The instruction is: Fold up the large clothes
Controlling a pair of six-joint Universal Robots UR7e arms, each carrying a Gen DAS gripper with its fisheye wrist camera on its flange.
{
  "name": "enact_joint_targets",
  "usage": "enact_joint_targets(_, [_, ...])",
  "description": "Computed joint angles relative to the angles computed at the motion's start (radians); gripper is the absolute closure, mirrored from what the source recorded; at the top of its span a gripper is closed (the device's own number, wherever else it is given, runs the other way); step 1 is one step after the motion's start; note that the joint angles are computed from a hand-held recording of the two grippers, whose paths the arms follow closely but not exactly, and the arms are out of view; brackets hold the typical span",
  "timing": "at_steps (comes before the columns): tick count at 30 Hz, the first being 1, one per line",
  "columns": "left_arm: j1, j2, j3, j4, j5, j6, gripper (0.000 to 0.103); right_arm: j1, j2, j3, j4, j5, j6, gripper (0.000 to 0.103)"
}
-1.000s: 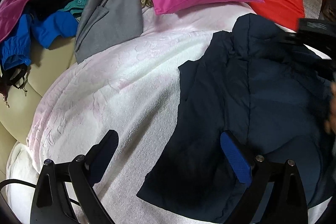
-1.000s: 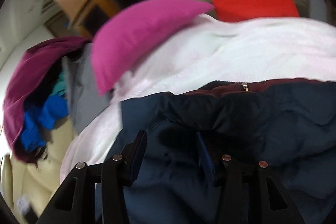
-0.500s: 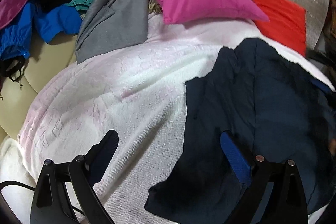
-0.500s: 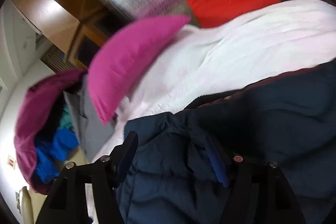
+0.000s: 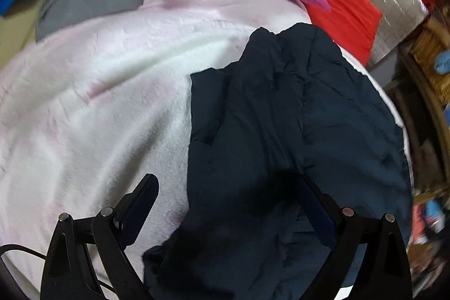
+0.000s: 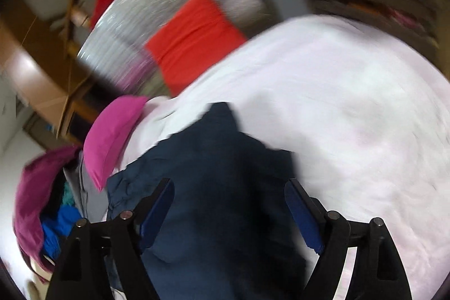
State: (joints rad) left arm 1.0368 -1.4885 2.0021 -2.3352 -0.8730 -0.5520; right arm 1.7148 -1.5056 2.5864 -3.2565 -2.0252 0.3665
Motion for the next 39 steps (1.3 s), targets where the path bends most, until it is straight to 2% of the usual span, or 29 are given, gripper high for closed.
enact_joint_targets(2, [0.016, 0.008, -0.008, 0.000, -0.016, -0.009, 0.005, -0.097, -0.072, 0.061, 0.006, 0.101, 0.007, 0.019])
enact_joint_targets(4, [0.027, 0.019, -0.021, 0.001, -0.029, -0.010, 0.005, -0.162, -0.093, 0.096, -0.013, 0.174, -0.001, 0.019])
enact_joint_targets(7, [0.042, 0.026, -0.027, -0.013, -0.057, -0.009, 0.005, -0.256, -0.059, 0.121, -0.036, 0.313, -0.030, 0.019])
enact_joint_targets(12, [0.056, 0.040, -0.033, -0.005, -0.080, -0.010, 0.005, -0.315, 0.064, 0.120, -0.079, 0.406, -0.068, 0.019])
enact_joint_targets(14, [0.064, 0.044, -0.036, -0.009, -0.103, -0.022, 0.004, -0.308, 0.102, 0.124, -0.147, 0.410, -0.094, 0.016])
enact_joint_targets(16, [0.075, 0.042, -0.038, -0.010, -0.131, -0.031, 0.005, -0.317, 0.125, 0.119, -0.156, 0.456, -0.106, 0.016])
enact_joint_targets(18, [0.083, 0.042, -0.042, -0.012, -0.161, -0.029, 0.005, -0.295, 0.132, 0.116, -0.154, 0.447, -0.112, 0.016])
enact_joint_targets(21, [0.100, 0.046, -0.042, -0.049, -0.251, 0.012, 0.005, -0.243, 0.147, 0.102, -0.150, 0.416, -0.115, 0.018])
enact_joint_targets(22, [0.099, 0.049, -0.042, -0.049, -0.260, 0.018, 0.005, -0.220, 0.157, 0.096, -0.155, 0.385, -0.111, 0.020])
enact_joint_targets(24, [0.091, 0.056, -0.038, -0.053, -0.245, 0.020, 0.006, -0.176, 0.180, 0.080, -0.140, 0.297, -0.098, 0.031])
enact_joint_targets(25, [0.088, 0.058, -0.036, -0.057, -0.237, 0.021, 0.009, -0.167, 0.194, 0.080, -0.149, 0.271, -0.093, 0.032])
enact_joint_targets(26, [0.088, 0.058, -0.031, -0.070, -0.242, 0.023, 0.019, -0.163, 0.203, 0.086, -0.176, 0.263, -0.088, 0.035])
enact_joint_targets(27, [0.086, 0.056, -0.024, -0.083, -0.248, 0.019, 0.024, -0.152, 0.209, 0.088, -0.191, 0.248, -0.084, 0.037])
enact_joint_targets(31, [0.075, 0.047, -0.009, -0.094, -0.231, 0.018, 0.027, -0.079, 0.255, 0.066, -0.207, 0.144, -0.064, 0.039])
enact_joint_targets(36, [0.048, 0.028, 0.008, -0.063, -0.204, -0.030, 0.021, -0.121, 0.236, 0.086, -0.217, 0.188, -0.068, 0.038])
enact_joint_targets(39, [0.037, 0.022, 0.018, -0.062, -0.196, -0.027, 0.021, -0.147, 0.243, 0.094, -0.248, 0.221, -0.074, 0.037])
